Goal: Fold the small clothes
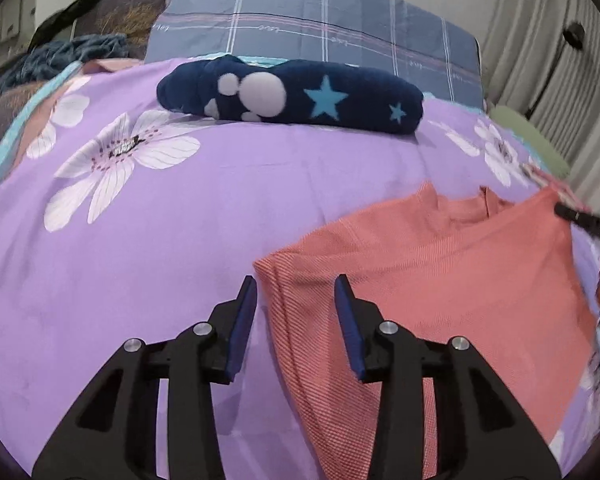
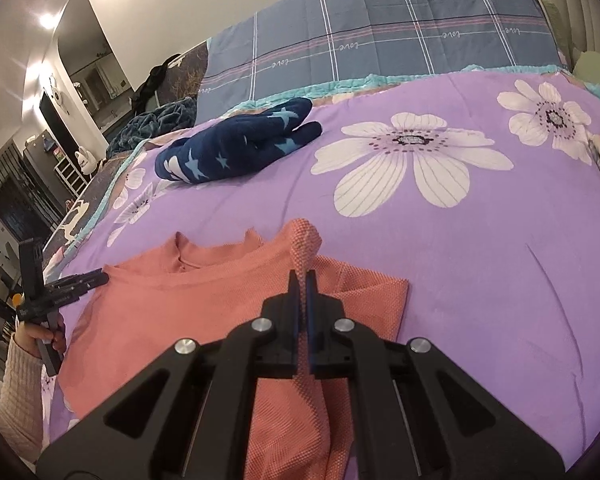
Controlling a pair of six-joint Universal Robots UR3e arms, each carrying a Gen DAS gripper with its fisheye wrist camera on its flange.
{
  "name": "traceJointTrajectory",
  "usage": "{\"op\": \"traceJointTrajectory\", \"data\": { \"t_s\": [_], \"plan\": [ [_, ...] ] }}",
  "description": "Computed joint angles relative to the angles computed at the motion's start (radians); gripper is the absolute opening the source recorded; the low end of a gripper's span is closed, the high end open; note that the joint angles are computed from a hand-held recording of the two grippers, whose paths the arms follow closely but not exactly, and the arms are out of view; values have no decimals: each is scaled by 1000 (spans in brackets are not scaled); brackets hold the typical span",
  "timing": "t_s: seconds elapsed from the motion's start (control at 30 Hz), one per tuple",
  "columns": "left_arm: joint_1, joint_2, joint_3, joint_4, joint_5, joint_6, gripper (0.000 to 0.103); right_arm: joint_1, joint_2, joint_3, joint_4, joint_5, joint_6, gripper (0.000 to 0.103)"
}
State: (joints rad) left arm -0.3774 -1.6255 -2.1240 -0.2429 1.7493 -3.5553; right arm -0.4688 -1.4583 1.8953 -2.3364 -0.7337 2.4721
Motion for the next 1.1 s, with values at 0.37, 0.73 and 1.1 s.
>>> {"op": "traceJointTrajectory", "data": {
  "t_s": [0.37,0.73,1.1],
  "plan": [
    [-45,-19,41,4,50,10,34,-58,-17,59,1,36,8,3],
    [20,-44,51,-12,-32,22,3,-56,1,61,5,37,6,3],
    [-41,-14,196,12,93,93,3,-34,16,-2,-115,88,114,3]
  ]
}}
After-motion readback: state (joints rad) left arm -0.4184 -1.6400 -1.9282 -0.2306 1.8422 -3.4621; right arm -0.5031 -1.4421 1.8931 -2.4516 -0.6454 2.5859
